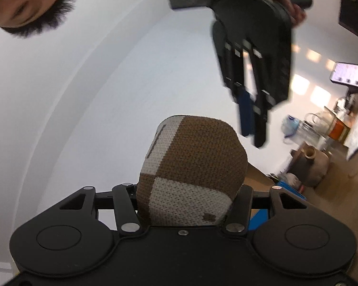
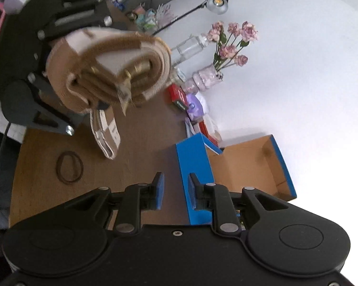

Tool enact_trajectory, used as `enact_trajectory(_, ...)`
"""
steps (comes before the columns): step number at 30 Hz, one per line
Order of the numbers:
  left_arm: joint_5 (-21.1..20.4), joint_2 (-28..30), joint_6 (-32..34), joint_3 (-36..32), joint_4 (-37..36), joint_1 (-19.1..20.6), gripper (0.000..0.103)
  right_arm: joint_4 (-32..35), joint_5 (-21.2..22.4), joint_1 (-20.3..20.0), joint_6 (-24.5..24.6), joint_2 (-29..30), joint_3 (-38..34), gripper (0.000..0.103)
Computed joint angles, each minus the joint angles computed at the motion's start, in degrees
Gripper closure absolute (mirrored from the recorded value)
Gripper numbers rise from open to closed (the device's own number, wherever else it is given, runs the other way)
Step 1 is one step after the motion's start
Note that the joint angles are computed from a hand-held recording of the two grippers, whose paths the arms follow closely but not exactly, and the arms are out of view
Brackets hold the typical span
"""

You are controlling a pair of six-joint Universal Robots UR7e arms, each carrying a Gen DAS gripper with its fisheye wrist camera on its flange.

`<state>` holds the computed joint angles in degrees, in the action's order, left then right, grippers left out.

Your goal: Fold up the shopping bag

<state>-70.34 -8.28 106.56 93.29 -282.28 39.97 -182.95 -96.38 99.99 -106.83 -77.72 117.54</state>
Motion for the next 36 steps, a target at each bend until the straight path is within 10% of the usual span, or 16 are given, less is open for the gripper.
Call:
enact_trajectory(4, -2.84, 0.3, 2.62, -0.23, -0.34, 1.59, 0.051, 13.11, 3.34, 0.65, 8.19, -1.35, -4.82, 0.08)
enact_trajectory(10, 11.56, -3.43, -7.21, 1.34, 1.05, -0.23, 0.051, 30.84, -3.24, -1.39, 20.16, 1.63, -10.71, 0.069)
enact_trajectory(15, 13.72, -4.56, -8.01, 1.73, 0.53, -0.74, 0.05, 33.89, -1.62, -3.74, 24.24, 6.68, -10.18, 0.068)
enact_trajectory(22, 11.42, -4.27, -4.68, 3.03, -1.95, -0.33, 0.05, 37.66, 5.5, -7.77, 37.34, 9.59, -13.39, 0.102)
enact_trajectory(30, -0.68, -1.6, 4.58, 1.65, 1.58, 3.94, 0.049, 31.86, 17.67, -10.67, 43.86, 4.34, -12.43, 0.103)
enact_trajectory(36, -16.3, 0.88, 10.67, -1.68, -0.07, 8.31, 0.048, 49.29, 31.72, -10.25, 41.55, 0.02, -20.47, 0.103)
